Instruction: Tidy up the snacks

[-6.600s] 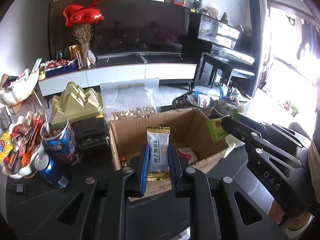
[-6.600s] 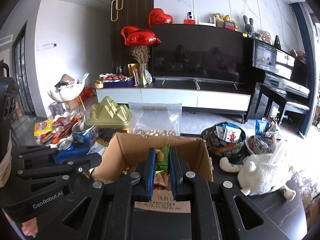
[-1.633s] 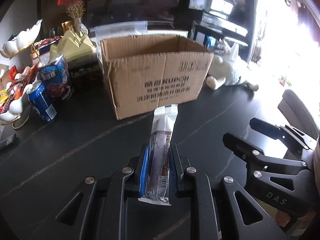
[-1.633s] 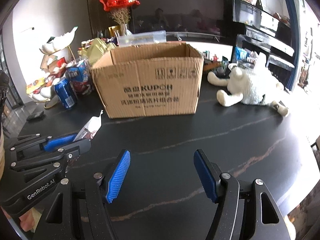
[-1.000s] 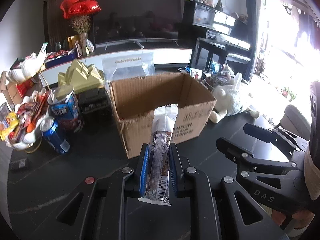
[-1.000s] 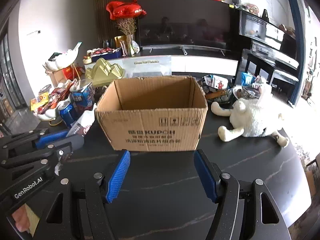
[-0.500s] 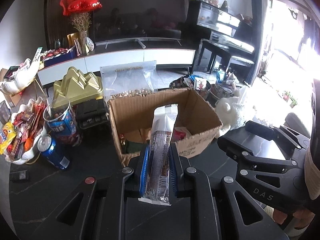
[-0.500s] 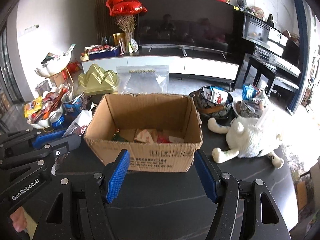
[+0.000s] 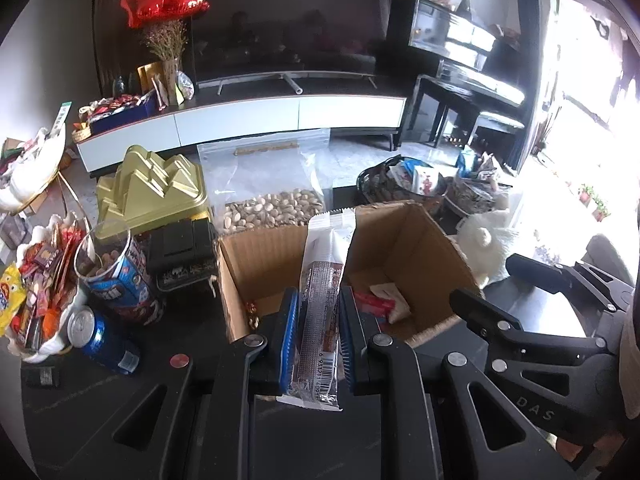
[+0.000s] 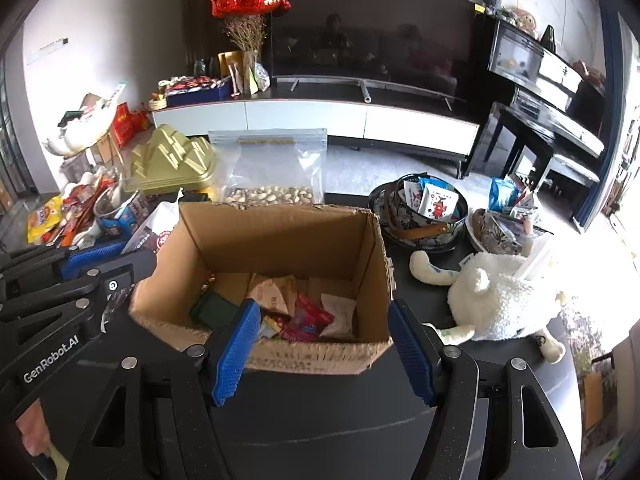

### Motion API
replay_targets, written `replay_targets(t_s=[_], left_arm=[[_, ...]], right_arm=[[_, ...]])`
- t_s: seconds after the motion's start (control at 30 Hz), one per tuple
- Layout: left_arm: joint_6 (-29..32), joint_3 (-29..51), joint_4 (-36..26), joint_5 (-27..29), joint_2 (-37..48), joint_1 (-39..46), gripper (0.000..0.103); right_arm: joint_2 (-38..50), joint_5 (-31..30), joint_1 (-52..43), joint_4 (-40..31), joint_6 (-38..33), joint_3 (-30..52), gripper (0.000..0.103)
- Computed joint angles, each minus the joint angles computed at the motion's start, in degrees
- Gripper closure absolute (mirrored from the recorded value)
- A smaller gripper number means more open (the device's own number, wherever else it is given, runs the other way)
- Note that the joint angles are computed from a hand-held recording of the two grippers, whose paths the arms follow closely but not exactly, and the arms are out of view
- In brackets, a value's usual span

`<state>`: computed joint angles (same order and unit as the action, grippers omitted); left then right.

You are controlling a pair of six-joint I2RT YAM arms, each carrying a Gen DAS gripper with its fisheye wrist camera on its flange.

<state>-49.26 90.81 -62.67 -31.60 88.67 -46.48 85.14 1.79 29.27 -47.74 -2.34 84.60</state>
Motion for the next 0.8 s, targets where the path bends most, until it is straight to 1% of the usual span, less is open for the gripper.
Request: replay_targets(t_s=[0.07,0.17,0.23,0.3,0.43,0.53,0.57,0.63,0.7,0.73,0.8], left_arm=[[1.0,0.6,0.0,-0.2,1.4,1.4,0.082],[1.1,0.2,0.2,-0.6,2.0,2.5,0.075],[0.8,-0.1,-0.1,-0.2,2.0,2.5,0.068],[-0.6,-0.7,-0.7,-0.8,1.3,1.9,0.065],[-5.1,1.3,-7.1,-4.3,2.1,-1.2,0.056],[-7.9,2.0,-10.8,-6.5,1.9,-3.9,0.055],[-9.4,2.3,-12.4,-7.3,1.7,-5.2,0.053],[-12.8,3.0,-15.2,-9.1,1.1,-8.1,0.047],[-16.4,4.5,-18.5,-10.9,1.4,-11.1,0.046],[-18.2,5.2,-20.2,-11.8,1.7,-12.6,0.045],[-21.9,6.7,-23.6,-13.7,2.3,-15.3,0.042]], right_arm=[[1.7,-0.5,-0.4,-0.1,0.0,1.0,0.036],[3.8,-0.2,-0.8,0.5,-0.1,1.7,0.036],[4.5,-0.2,-0.8,0.7,-0.1,1.8,0.036],[4.8,-0.4,-0.9,0.7,-0.1,1.6,0.036],[3.2,-0.2,-0.7,1.0,-0.5,-0.1,0.036],[0.6,0.0,-0.3,0.8,-0.8,-1.9,0.036],[-0.2,0.0,-0.3,0.7,-1.0,-2.3,0.036],[-2.6,-0.1,-0.1,0.6,-1.0,-3.7,0.036],[-5.3,-0.3,0.1,0.4,-0.7,-5.3,0.036],[-6.6,-0.3,0.2,0.3,-0.7,-6.0,0.035],[-9.5,-0.7,0.2,0.4,-0.3,-7.8,0.027]])
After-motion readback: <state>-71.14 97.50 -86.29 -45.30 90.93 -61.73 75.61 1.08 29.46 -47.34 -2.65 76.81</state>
